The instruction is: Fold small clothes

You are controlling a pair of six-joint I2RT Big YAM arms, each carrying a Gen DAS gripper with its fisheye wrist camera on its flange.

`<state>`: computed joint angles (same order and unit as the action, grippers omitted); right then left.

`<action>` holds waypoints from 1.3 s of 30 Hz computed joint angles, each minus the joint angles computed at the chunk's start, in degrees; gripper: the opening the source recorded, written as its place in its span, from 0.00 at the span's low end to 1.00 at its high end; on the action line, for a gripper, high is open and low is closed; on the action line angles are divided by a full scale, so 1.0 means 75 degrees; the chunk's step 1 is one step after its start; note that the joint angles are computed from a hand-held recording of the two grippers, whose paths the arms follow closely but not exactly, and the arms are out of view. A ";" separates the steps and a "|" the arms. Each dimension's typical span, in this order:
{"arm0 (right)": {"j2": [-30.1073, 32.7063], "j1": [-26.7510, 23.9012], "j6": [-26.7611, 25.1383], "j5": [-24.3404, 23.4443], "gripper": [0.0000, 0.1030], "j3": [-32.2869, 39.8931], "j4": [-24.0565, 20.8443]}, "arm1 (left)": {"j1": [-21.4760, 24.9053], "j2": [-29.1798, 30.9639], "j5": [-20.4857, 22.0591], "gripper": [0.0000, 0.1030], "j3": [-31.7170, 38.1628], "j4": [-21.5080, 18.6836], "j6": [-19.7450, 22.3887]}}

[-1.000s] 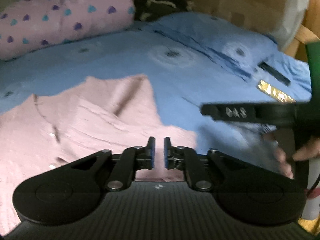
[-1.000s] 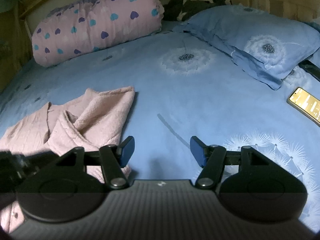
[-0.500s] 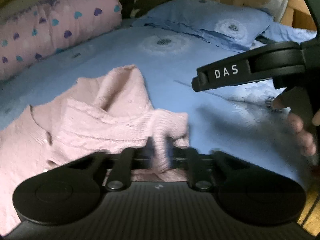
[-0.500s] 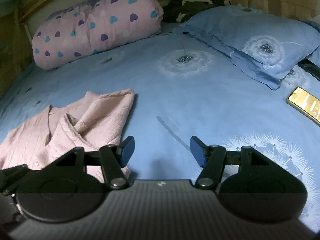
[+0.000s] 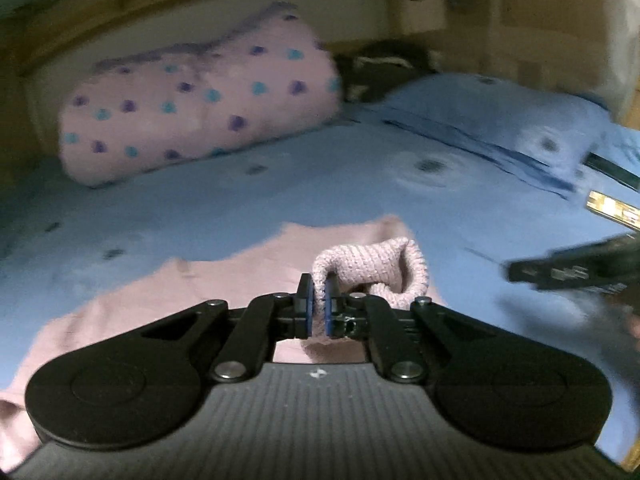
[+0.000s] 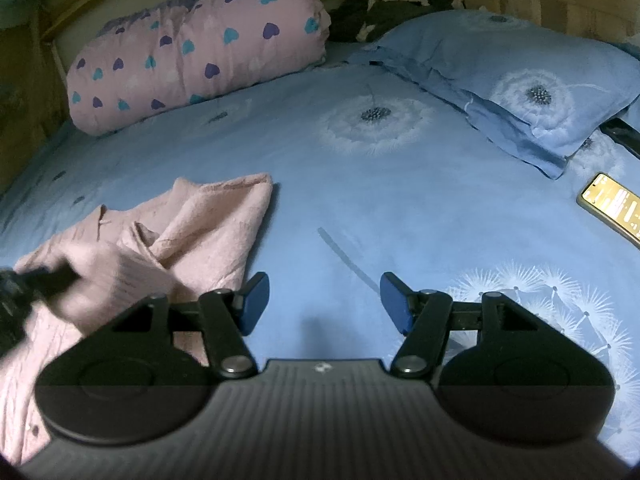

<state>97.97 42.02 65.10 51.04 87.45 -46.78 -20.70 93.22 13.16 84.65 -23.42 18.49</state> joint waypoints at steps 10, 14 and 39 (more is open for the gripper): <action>0.0244 -0.0049 -0.0233 -0.0340 0.61 0.0239 -0.0013 | 0.1160 0.0710 -0.1041 0.06 0.0925 -0.0016 -0.0740; 0.0444 -0.0071 -0.0309 -0.0466 0.61 0.0497 -0.0261 | 0.1554 0.1148 -0.1338 0.06 0.1384 -0.0482 -0.1365; 0.1288 -0.0264 -0.0966 -0.0998 0.61 0.1745 -0.0815 | 0.2637 0.2067 0.0083 0.28 0.3095 -0.2220 -0.1577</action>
